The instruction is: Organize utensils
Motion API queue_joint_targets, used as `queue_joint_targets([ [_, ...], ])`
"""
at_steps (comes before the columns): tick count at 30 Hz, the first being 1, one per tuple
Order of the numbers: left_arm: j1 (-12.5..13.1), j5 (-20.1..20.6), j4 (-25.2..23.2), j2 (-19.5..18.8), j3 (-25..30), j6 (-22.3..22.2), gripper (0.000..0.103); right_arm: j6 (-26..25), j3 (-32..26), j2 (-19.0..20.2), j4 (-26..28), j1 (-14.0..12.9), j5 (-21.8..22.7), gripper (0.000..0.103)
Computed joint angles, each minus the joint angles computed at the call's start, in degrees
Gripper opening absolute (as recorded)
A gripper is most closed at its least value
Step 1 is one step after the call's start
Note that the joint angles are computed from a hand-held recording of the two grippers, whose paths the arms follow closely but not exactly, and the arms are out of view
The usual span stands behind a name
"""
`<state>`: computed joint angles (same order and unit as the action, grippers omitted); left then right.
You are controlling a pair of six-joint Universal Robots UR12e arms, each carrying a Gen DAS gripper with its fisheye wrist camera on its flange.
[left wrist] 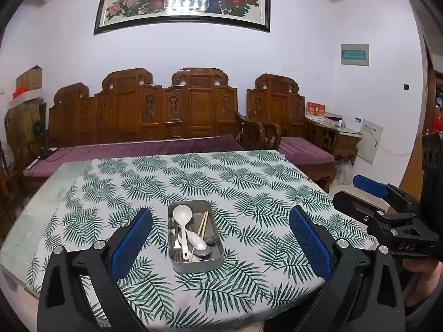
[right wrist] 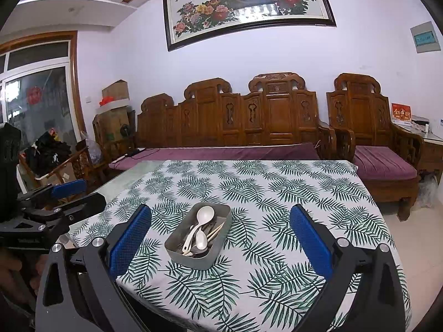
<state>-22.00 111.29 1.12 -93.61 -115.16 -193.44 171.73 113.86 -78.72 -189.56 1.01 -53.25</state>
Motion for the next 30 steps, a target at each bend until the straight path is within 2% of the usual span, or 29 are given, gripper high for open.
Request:
queue_joint_targets([
  [30,0.1,-0.5,0.1,0.2,0.0,-0.1,0.095,0.6,0.1,0.1,-0.4,0.4,-0.2,0.100],
])
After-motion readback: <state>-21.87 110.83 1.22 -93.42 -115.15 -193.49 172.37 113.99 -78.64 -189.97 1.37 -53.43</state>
